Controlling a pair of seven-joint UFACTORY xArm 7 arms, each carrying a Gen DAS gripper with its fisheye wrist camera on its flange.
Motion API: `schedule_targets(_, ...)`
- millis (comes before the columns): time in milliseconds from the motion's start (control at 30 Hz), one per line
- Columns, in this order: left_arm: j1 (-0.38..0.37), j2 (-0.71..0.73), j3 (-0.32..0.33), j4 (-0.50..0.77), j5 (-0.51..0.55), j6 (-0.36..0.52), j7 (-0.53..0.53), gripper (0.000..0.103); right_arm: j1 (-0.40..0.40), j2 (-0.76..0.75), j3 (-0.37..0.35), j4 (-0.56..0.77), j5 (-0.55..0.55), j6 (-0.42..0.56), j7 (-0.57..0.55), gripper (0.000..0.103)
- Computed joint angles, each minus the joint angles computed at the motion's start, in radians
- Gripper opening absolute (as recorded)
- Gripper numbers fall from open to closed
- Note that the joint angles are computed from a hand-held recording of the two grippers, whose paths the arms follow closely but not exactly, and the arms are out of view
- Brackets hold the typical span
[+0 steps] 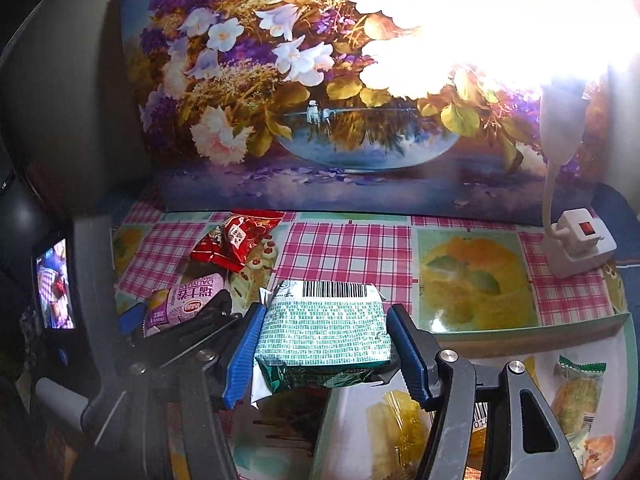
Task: Organize snacks
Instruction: 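Grasp the pink DALIYUAN packet with left tool while right tool holds the green packet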
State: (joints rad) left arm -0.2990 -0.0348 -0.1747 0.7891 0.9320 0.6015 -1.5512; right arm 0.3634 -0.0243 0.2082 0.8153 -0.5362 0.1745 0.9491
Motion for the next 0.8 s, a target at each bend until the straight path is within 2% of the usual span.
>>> schedule_targets(100, -0.009, -0.009, -0.009, 0.002, 0.025, 0.011, -0.003, 0.085, -0.002, -0.004, -0.001, -0.004, 0.000, -0.002, 0.002, 0.065)
schedule_targets(133, -0.011, -0.011, -0.012, 0.002, 0.024, 0.013, -0.001, 0.084, -0.002, -0.005, -0.001, -0.006, 0.006, -0.004, 0.000, 0.065)
schedule_targets(400, -0.027, -0.020, -0.025, 0.012, 0.009, -0.001, 0.037, 0.082, -0.013, -0.035, 0.009, -0.032, 0.041, -0.023, -0.032, 0.065)
schedule_targets(800, -0.022, -0.133, -0.071, -0.016, 0.004, 0.005, 0.047, 0.082, -0.027, -0.154, 0.025, -0.113, 0.240, -0.044, -0.203, 0.065)
